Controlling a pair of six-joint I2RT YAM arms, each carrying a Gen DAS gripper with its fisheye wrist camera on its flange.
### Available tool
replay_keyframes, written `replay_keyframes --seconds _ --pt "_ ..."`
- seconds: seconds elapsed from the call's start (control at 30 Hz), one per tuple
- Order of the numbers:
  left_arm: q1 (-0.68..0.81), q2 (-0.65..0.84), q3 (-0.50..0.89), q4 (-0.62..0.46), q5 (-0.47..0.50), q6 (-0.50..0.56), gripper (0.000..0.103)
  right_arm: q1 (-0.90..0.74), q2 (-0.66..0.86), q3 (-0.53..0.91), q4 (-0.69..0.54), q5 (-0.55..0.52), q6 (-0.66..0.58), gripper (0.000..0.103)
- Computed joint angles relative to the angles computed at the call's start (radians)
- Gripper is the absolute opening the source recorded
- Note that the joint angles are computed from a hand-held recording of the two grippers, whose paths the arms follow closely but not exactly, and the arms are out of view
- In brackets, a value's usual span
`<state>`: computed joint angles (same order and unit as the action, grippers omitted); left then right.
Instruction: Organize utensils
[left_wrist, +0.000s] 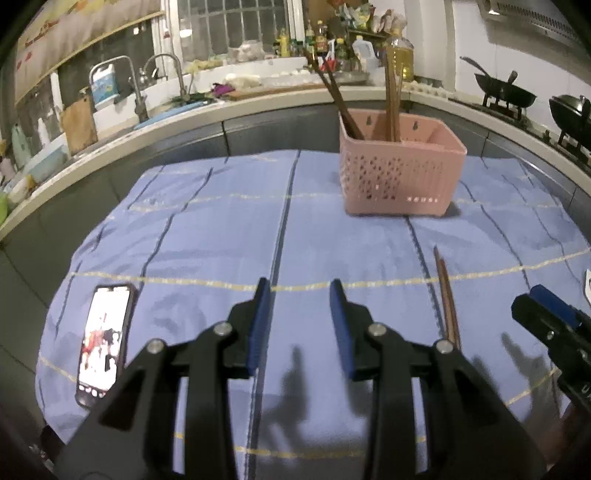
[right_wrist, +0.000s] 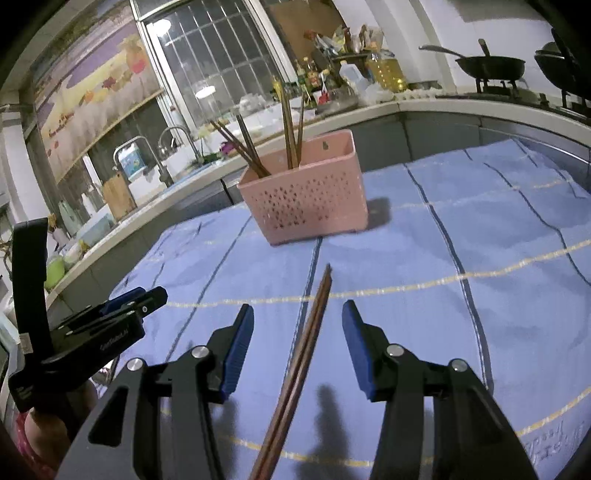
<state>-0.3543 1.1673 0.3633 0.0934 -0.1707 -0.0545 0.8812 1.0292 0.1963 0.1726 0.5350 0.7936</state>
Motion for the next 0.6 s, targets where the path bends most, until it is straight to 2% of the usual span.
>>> replay_keyframes --seconds 0.6 --pt "0.039 0.129 -0.049 0.1 0.027 0.013 0.031 0.016 0.048 -0.005 -0.018 -0.014 0.055 0.051"
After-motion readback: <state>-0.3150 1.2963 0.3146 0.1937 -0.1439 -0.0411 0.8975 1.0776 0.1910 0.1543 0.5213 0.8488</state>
